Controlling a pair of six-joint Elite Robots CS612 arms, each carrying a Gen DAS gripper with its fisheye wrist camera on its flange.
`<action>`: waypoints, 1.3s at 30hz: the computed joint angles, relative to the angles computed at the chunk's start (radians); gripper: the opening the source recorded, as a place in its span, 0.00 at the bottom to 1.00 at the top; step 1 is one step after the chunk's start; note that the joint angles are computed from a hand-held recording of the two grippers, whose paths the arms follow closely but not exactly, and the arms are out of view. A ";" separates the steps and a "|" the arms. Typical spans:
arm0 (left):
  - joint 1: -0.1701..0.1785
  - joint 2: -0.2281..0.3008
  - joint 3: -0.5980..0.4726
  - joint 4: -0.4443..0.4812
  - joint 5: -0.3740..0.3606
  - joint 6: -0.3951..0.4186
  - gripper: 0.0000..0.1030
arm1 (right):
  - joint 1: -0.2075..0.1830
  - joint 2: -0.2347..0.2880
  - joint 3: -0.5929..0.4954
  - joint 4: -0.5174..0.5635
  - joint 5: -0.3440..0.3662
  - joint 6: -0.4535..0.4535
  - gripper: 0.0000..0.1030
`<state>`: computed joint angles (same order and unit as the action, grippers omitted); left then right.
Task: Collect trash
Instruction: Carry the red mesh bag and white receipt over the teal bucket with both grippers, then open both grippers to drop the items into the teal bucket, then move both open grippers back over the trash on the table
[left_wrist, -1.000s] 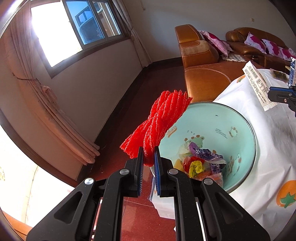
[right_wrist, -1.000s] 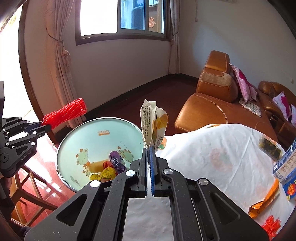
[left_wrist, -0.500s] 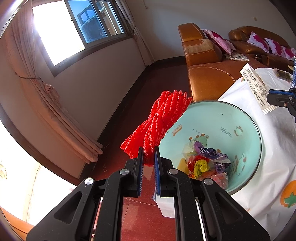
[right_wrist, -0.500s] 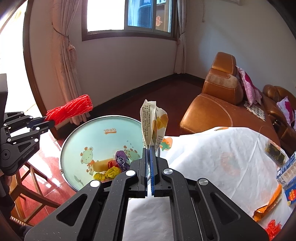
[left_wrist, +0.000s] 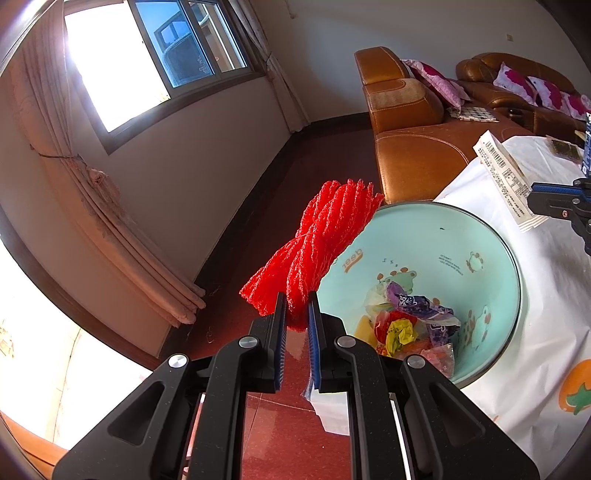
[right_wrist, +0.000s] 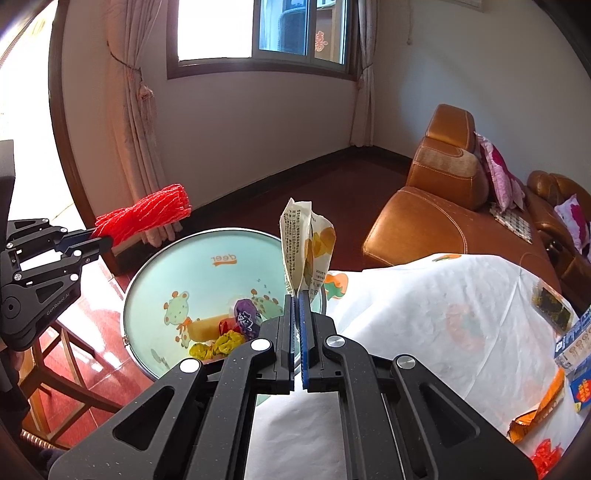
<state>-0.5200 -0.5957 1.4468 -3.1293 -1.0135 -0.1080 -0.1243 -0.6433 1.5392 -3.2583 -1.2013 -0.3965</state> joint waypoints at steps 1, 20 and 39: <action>0.000 0.000 0.000 -0.001 0.000 0.001 0.10 | 0.000 -0.001 0.000 0.001 0.001 0.000 0.03; -0.001 0.001 0.004 -0.044 -0.044 0.032 0.36 | 0.002 0.003 0.003 0.003 0.026 -0.003 0.32; -0.001 0.003 0.003 -0.056 -0.030 0.018 0.51 | 0.001 -0.001 0.009 -0.002 0.022 0.001 0.37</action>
